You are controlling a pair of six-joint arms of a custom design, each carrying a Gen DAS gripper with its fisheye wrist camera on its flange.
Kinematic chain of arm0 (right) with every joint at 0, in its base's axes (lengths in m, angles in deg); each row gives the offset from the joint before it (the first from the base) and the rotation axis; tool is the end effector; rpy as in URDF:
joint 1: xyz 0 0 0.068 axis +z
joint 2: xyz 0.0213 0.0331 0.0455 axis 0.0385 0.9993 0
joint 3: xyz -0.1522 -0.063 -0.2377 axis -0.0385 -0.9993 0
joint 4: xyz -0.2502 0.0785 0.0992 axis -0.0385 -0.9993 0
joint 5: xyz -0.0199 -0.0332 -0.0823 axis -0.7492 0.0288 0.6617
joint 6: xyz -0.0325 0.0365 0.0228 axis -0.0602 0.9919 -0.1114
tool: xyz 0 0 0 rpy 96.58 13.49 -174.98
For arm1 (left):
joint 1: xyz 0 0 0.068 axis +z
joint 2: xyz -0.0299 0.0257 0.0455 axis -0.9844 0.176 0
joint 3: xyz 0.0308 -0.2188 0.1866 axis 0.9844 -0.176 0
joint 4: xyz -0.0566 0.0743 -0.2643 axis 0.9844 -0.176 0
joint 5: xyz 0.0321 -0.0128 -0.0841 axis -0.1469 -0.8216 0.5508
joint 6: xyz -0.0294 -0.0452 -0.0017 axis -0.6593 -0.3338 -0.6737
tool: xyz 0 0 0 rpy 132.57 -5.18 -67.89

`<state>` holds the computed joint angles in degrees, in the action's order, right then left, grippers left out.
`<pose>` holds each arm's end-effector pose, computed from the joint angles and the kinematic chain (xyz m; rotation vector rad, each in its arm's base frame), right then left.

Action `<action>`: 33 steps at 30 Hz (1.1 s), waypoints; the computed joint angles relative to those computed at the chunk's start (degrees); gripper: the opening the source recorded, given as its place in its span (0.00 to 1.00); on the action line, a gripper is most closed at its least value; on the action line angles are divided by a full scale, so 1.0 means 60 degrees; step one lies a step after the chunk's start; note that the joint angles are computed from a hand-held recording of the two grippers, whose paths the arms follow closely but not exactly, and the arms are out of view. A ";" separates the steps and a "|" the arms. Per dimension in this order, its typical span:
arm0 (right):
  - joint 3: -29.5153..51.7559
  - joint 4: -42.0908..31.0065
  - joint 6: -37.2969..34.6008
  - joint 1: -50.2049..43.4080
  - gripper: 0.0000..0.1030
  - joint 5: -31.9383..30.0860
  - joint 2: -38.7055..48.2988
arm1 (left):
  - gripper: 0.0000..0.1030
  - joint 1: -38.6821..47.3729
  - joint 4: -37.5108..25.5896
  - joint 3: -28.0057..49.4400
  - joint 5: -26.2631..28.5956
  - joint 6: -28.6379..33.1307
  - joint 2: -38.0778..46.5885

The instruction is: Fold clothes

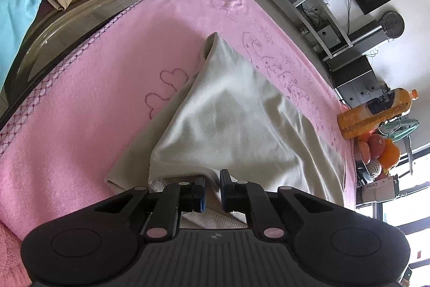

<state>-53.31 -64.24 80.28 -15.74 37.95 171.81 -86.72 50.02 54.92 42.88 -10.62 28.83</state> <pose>0.2847 -0.0665 0.0336 0.6713 2.4187 1.0341 0.1715 -0.0248 0.0882 -0.8954 2.3138 -0.6013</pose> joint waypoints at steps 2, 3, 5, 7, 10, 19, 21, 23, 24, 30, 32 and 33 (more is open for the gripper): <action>0.0007 0.0206 0.0119 -0.0020 0.31 -0.0209 0.0109 | 0.07 -0.0006 0.0002 0.0013 0.0002 0.0024 0.0034; 0.0006 0.0234 0.0099 0.0005 0.25 -0.0258 0.0107 | 0.07 -0.0014 0.0005 0.0015 -0.0002 0.0035 0.0042; -0.0006 0.0207 -0.0118 0.0105 0.12 -0.0237 0.0037 | 0.05 -0.0081 0.0018 -0.0010 -0.0059 0.0064 -0.0013; 0.0045 -0.0086 -0.0486 0.0201 0.07 -0.0304 -0.0047 | 0.01 -0.0281 -0.0044 -0.0051 -0.0245 0.0106 -0.0250; 0.0137 -0.0583 -0.0996 0.0229 0.02 -0.0581 -0.0177 | 0.00 -0.1377 -0.0888 -0.0111 -0.1709 0.0149 -0.1536; 0.0075 -0.1099 -0.1204 -0.0366 0.02 -0.0593 -0.0563 | 0.00 -0.4660 -0.3515 0.0685 -0.5583 -0.0570 -0.1765; 0.0123 -0.1346 -0.1522 -0.0273 0.02 -0.0217 -0.0601 | 0.00 -0.4563 -0.3394 0.0976 -0.5360 -0.0483 -0.0545; 0.0144 -0.1538 -0.1829 -0.0081 0.02 0.0286 -0.0662 | 0.01 -0.4371 -0.3414 0.1337 -0.5068 -0.0329 0.0552; 0.0143 -0.1617 -0.1971 0.0022 0.02 0.0580 -0.0706 | 0.07 -0.4284 -0.3599 0.1480 -0.4906 -0.0213 0.0821; 0.0587 -0.3487 -0.3375 0.0065 0.20 0.1430 -0.1069 | 0.17 -0.4372 -0.4823 0.1126 -0.4872 -0.0044 -0.0917; 0.1087 -0.5161 -0.4717 -0.0102 0.35 0.0915 -0.1108 | 0.19 -0.3944 -0.5245 0.0531 -0.4534 0.0189 -0.3149; 0.1229 -0.5687 -0.5216 -0.0259 0.36 0.0392 -0.1090 | 0.26 -0.3604 -0.5536 0.0389 -0.4397 0.0364 -0.4027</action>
